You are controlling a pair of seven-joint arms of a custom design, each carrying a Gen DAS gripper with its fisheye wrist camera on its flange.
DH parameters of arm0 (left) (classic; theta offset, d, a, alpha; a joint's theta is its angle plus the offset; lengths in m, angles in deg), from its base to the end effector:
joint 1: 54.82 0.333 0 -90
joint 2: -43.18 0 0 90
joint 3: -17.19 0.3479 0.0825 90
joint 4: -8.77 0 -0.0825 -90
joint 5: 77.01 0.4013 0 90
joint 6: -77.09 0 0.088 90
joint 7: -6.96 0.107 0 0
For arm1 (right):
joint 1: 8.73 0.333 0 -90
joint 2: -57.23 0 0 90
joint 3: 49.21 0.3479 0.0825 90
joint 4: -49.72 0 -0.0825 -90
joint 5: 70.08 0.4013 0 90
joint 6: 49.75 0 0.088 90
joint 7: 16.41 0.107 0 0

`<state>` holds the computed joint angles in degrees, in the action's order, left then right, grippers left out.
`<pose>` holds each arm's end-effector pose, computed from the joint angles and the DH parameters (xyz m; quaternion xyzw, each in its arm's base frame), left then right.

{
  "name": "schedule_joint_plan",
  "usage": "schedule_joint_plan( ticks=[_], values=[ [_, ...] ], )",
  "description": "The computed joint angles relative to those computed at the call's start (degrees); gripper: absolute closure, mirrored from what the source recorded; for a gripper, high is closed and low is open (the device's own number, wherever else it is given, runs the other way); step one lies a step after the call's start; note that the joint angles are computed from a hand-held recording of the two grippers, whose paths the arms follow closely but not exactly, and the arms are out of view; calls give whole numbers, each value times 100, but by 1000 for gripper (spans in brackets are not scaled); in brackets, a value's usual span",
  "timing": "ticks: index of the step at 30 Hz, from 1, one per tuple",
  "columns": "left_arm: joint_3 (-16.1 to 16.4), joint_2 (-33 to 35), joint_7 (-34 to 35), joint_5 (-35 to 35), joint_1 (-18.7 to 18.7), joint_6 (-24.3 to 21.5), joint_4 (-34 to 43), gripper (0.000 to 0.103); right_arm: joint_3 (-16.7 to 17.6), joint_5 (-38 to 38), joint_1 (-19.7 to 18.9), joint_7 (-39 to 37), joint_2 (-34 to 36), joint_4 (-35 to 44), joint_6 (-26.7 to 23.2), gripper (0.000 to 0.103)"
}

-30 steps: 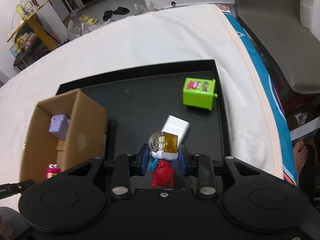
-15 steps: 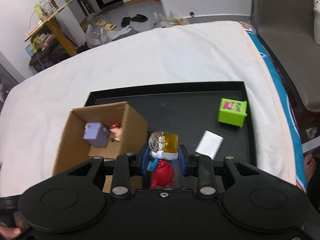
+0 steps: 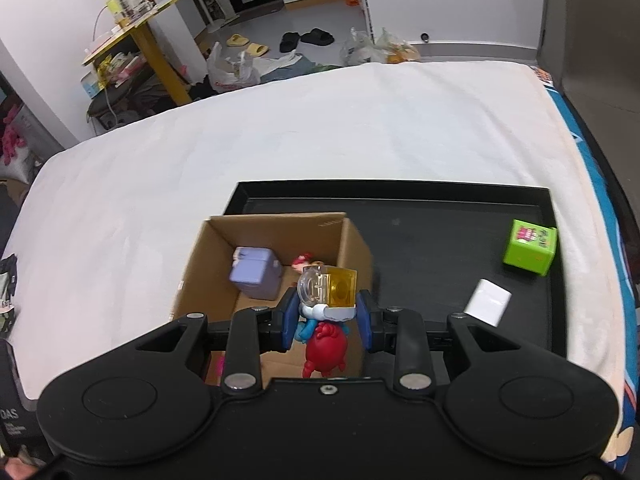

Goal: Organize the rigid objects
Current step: 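Lift the bulb figurine with the right gripper and carry it over the box, then open the right gripper to release the figurine into the box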

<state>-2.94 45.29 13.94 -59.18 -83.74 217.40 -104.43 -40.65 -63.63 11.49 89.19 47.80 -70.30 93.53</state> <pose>0.4070 -0.4649 0.5223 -0.8081 0.5357 -0.2429 0.0313 0.4900 0.2740 0.5822 -0.7318 0.6203 -0.0784 0.2714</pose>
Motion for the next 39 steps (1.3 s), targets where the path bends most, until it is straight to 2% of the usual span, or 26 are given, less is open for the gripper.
schedule_joint_plan(
  ticks=[14, 21, 26, 33, 39],
  values=[
    [8, -23, -1, -30, 12, 95, -48, 87, 93, 181, 296, 141, 470, 344, 135, 73],
    [4, -25, -4, -53, 15, 104, -49, 86, 87, 512, 456, 46, 696, 491, 195, 72],
    [5, -23, -28, -42, 14, 107, -49, 86, 72, 947, 537, -292, 692, 471, 305, 60],
    [3, -27, -68, -13, 8, 91, -44, 86, 24, 1085, 495, -441, 468, 292, 182, 59],
    [2, -60, -98, -19, 13, 101, -79, 86, -12, 1183, 426, -598, 243, 124, 79, 49]
  ],
)
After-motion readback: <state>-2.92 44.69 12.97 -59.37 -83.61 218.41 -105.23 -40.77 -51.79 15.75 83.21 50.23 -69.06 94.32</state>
